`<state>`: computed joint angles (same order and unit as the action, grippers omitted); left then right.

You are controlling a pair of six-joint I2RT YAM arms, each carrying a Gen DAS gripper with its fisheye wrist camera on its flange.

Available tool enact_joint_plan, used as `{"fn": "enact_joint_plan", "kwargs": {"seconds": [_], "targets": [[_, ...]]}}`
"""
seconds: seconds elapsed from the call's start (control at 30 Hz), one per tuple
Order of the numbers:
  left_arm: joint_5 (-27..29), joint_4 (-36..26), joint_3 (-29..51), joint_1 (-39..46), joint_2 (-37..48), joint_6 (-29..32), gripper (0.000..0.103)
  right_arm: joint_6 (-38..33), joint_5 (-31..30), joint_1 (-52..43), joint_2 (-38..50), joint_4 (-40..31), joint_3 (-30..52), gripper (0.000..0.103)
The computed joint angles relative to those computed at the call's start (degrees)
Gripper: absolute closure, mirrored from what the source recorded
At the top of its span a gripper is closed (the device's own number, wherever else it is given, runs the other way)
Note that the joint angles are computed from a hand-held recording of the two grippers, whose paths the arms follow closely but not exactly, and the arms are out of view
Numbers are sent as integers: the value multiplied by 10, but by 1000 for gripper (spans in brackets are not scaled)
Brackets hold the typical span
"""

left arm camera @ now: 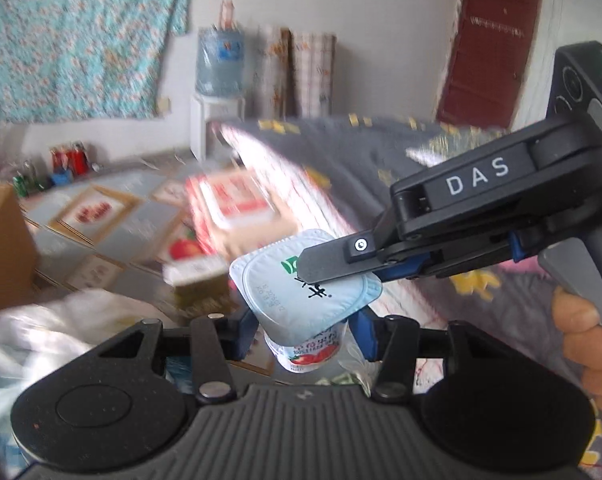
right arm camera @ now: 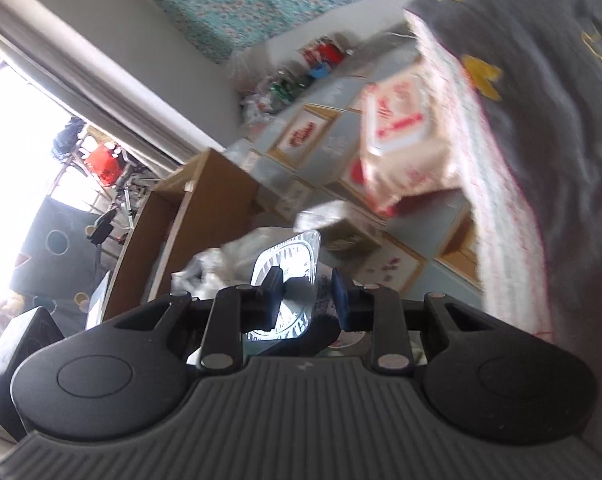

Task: Organize soft objects
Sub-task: 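Carry the yogurt cup with the right gripper into the box and release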

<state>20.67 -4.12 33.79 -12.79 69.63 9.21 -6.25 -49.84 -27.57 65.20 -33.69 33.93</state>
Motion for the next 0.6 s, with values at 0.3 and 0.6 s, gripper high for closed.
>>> {"fn": "enact_joint_plan", "kwargs": {"seconds": [0.3,0.6], "targets": [[130,-193,68,283,-138,124,52,272,104,342,-102,106,48,76],[186,-320,265,575,61,278,52,406,214,668,226,247,275,74]]}}
